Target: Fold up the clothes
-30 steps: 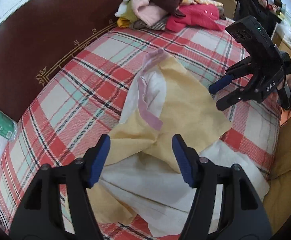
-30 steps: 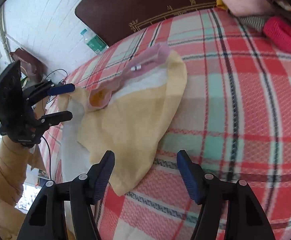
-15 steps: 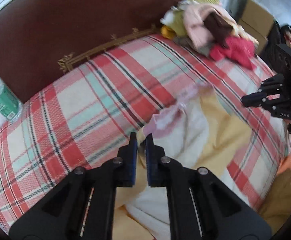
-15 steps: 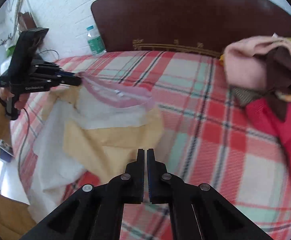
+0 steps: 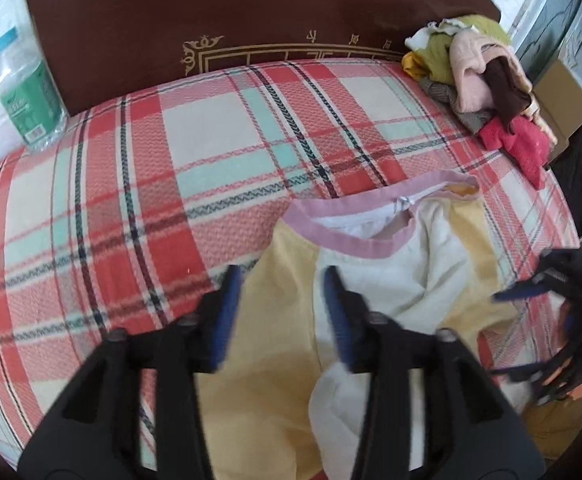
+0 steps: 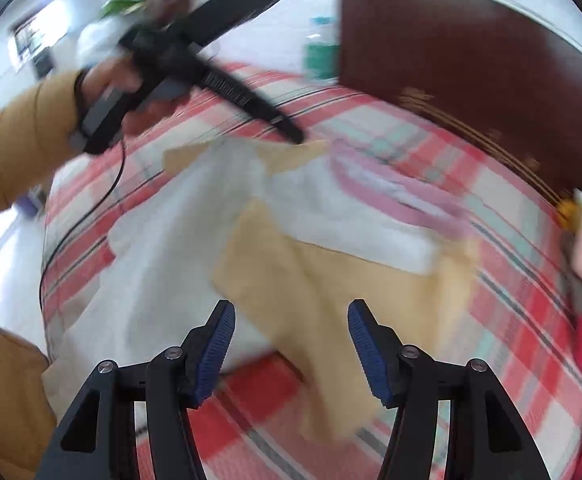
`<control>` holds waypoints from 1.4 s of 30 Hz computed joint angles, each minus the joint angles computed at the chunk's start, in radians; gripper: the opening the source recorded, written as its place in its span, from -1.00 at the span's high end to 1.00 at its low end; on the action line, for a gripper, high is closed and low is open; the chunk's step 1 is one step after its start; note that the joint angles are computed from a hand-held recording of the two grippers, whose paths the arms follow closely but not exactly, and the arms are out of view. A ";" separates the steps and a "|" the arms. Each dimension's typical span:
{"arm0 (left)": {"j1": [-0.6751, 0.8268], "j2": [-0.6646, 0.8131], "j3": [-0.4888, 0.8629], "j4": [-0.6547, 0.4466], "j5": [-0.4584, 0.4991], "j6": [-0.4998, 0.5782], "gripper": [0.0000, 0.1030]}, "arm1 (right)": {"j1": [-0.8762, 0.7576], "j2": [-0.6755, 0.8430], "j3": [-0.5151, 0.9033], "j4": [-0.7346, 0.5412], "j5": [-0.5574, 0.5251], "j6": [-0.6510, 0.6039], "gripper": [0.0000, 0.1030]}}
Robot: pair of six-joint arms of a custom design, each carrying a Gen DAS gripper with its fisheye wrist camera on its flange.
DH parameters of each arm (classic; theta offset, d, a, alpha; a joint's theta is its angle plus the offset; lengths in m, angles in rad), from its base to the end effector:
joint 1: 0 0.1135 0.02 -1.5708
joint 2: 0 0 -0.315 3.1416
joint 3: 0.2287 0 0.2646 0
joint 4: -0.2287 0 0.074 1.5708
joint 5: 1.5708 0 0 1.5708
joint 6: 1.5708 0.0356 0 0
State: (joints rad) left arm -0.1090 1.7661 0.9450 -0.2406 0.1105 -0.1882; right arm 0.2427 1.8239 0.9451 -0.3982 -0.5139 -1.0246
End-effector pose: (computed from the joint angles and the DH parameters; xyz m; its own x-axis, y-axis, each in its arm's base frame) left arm 0.3514 -0.0424 0.1793 -0.8829 -0.0904 -0.4608 -0.0037 0.9826 -0.1858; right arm 0.3257 0.0987 0.1578 -0.1857 -0.8126 -0.5525 -0.9744 0.2248 -0.0031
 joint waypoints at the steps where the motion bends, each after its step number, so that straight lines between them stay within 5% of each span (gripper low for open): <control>1: 0.001 -0.009 -0.017 0.005 -0.005 0.001 -0.17 | 0.034 0.009 -0.018 0.046 0.048 -0.010 0.14; 4: 0.006 -0.034 -0.061 0.013 -0.015 -0.012 -0.17 | 0.031 0.046 0.012 0.012 0.115 -0.064 0.85; 9: 0.033 -0.117 -0.169 0.078 0.015 -0.046 -0.17 | -0.097 -0.019 0.087 -0.023 0.211 -0.186 0.90; 14: 0.016 -0.262 -0.315 0.150 0.073 -0.079 -0.17 | -0.231 0.020 0.184 0.023 0.314 -0.153 0.89; 19: -0.100 -0.402 -0.450 0.188 0.095 -0.161 -0.20 | -0.275 0.118 0.191 0.163 0.480 -0.001 0.38; 23: -0.288 -0.467 -0.549 0.263 0.072 -0.291 -0.28 | -0.360 0.011 0.164 -0.054 0.156 0.053 0.12; 26: -0.444 -0.445 -0.599 0.342 0.002 -0.416 -0.36 | -0.393 -0.129 0.047 -0.248 -0.094 -0.150 -0.09; 28: -0.523 -0.421 -0.626 0.391 -0.041 -0.490 -0.36 | -0.353 -0.245 -0.084 -0.294 -0.139 -0.305 -0.22; 31: -0.588 -0.462 -0.676 0.426 -0.093 -0.584 -0.36 | -0.223 -0.385 -0.274 -0.226 -0.125 -0.401 -0.22; 35: -0.680 -0.638 -0.738 0.375 -0.205 -0.711 -0.36 | 0.004 -0.438 -0.459 0.065 -0.028 -0.310 -0.18; 36: -0.709 -0.671 -0.747 0.355 -0.234 -0.739 -0.36 | 0.063 -0.431 -0.493 0.146 0.013 -0.275 -0.05; 37: -0.740 -0.704 -0.754 0.332 -0.264 -0.770 -0.36 | 0.110 -0.403 -0.505 0.210 0.064 -0.240 0.36; 39: -0.806 -0.745 -0.764 0.301 -0.314 -0.830 -0.37 | 0.094 -0.351 -0.444 0.154 0.063 -0.226 0.88; 42: -0.887 -0.690 -0.769 0.358 -0.335 -0.878 -0.37 | -0.031 -0.332 -0.310 -0.101 -0.049 -0.278 0.88</control>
State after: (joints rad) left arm -0.9965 1.0762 0.1764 0.1172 -0.2247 -1.0663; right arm 0.2112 1.4918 0.6346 -0.4990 -0.5631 -1.3022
